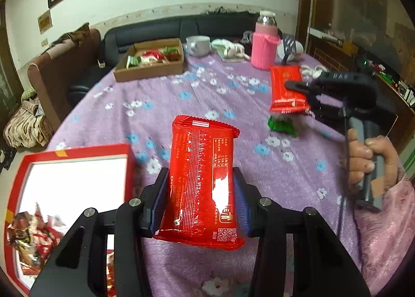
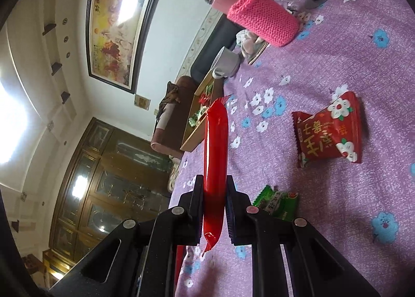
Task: Organize snacks
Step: 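Lift and carry the large red packet toward the tray with left tool while right carries red stick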
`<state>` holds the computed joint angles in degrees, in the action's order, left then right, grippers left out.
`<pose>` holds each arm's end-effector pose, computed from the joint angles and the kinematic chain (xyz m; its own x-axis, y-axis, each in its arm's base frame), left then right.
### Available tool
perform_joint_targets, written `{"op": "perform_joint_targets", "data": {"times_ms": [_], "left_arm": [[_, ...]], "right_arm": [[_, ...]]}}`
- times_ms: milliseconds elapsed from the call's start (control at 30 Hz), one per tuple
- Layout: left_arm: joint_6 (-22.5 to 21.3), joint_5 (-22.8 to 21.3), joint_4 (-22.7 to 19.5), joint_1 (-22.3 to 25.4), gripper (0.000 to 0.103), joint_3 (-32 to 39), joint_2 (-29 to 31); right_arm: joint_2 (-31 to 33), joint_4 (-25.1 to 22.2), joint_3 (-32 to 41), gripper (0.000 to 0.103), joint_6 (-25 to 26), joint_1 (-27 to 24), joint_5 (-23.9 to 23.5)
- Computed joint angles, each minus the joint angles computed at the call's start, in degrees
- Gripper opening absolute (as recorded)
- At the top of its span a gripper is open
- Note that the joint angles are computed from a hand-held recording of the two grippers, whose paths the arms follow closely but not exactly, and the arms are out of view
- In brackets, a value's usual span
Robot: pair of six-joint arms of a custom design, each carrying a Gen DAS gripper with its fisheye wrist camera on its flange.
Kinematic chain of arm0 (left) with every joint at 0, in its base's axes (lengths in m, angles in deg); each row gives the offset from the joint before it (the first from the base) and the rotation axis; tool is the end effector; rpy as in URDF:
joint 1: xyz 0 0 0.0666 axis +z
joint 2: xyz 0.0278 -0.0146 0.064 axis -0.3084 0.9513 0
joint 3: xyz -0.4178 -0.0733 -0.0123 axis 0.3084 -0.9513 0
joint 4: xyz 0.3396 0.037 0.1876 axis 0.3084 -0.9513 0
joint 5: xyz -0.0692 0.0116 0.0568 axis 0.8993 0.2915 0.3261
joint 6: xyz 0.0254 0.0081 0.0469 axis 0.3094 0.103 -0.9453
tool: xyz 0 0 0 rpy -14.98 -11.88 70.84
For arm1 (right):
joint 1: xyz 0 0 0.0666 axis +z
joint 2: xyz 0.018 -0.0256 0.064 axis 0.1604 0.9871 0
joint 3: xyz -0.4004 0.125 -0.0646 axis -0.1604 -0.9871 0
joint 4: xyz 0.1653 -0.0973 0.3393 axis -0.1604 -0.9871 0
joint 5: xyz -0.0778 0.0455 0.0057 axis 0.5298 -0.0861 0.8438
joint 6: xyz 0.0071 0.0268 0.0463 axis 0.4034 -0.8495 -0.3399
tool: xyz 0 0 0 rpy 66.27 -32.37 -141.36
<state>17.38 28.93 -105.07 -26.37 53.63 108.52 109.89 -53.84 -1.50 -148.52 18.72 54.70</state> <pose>0.5471 -0.0989 0.2854 -0.3971 0.5515 -0.7336 0.7860 0.6171 0.0385 0.4517 0.0727 0.2194 -0.2080 0.8963 -0.3917 0.2372 0.4347 0.8688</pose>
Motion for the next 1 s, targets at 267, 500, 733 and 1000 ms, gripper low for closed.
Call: {"op": "perform_joint_targets", "data": {"times_ms": [267,500,733,1000], "left_arm": [[-0.27,3.51,1.22,2.51,0.044,-0.55,-2.05],[0.34,5.48,0.32,4.30,0.044,0.66,-1.37],[0.18,6.91,-0.72,5.63,0.044,1.04,-0.70],[-0.28,7.98,-1.55,6.18,0.044,0.78,-0.79]], "right_arm": [[-1.47,0.15,-1.11,0.013,2.05,2.81,7.92],[-4.13,-1.36,-1.72,0.013,2.36,7.99,13.53],[-3.05,-0.65,-0.66,0.013,2.09,12.68,15.86],[-1.65,2.52,-0.90,0.013,1.18,14.83,16.88]]}}
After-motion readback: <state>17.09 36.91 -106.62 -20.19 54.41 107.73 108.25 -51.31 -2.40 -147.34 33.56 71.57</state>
